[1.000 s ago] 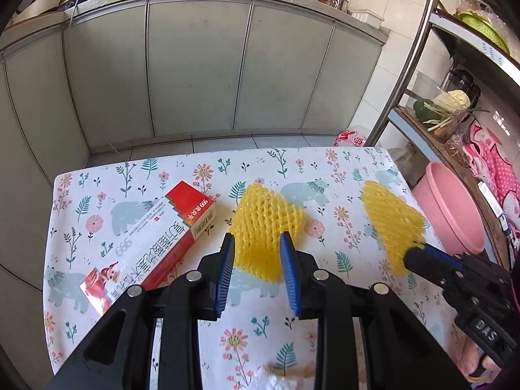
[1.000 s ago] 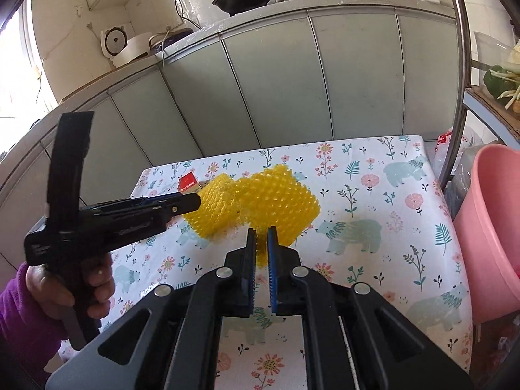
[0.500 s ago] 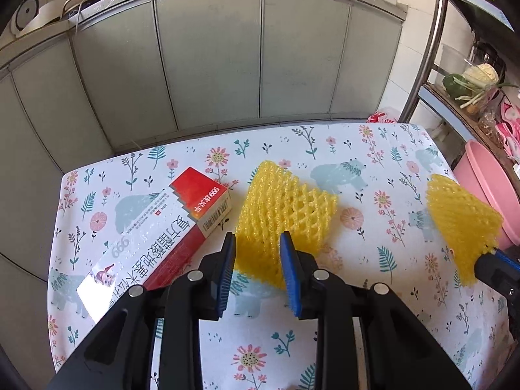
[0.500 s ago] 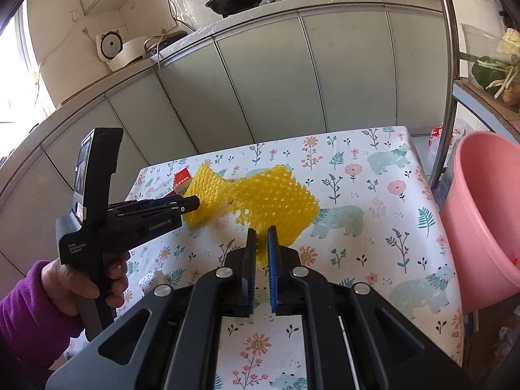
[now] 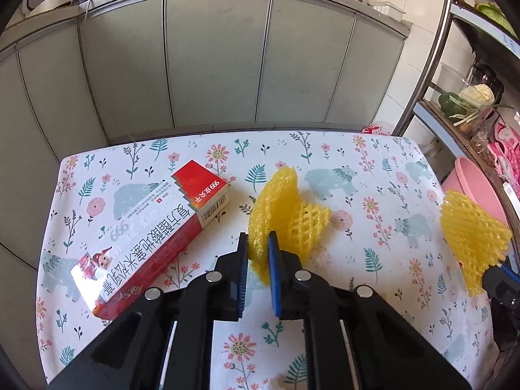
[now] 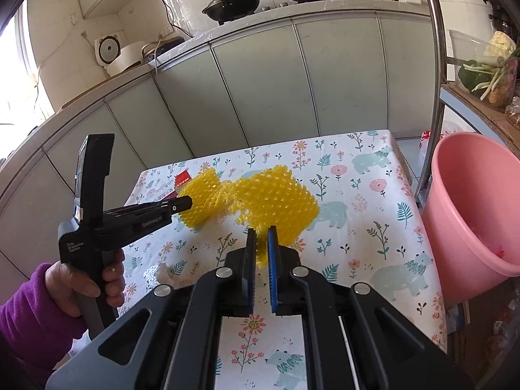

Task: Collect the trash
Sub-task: 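Grasp a yellow foam net with the right tool while the left tool grasps the other yellow net, then carry both yellow foam nets toward the pink bucket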

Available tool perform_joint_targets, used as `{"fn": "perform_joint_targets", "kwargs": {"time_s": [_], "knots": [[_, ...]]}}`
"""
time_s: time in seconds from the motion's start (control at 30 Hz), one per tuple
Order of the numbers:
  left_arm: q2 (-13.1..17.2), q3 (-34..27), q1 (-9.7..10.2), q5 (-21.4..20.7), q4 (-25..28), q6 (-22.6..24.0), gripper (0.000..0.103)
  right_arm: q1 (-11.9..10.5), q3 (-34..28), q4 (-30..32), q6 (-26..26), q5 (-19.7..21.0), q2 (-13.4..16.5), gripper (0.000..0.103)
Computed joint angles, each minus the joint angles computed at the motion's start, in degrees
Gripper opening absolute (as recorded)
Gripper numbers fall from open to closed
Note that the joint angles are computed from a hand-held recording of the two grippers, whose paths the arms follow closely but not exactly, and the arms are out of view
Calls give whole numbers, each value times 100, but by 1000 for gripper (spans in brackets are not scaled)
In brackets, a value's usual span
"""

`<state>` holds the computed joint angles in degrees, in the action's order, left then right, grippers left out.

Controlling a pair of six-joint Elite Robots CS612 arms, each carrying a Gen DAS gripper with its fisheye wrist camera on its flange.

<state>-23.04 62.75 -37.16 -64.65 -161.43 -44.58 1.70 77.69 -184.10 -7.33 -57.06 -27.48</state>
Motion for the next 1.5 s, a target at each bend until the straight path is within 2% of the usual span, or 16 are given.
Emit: {"fn": "perform_joint_targets", "kwargs": {"time_s": [0.33,0.5,0.73,1.07,1.5], "knots": [[-399,661,-289,261,-1272,196,10,-80,411,-419,-21,59,-217,7],[-529,797,-497,560,-1777,590,10,-136,656,-675,-24,78,-345,7],[-579,734,-760,863,-2200,1153,10,-247,983,-1120,88,43,-514,7],[-490,436,-964,809,-2319,1480,10,-416,1267,-1528,295,-18,-642,7],[-225,-128,-1002,594,-2023,1653,10,-592,1378,-1753,599,-130,-627,7]]}}
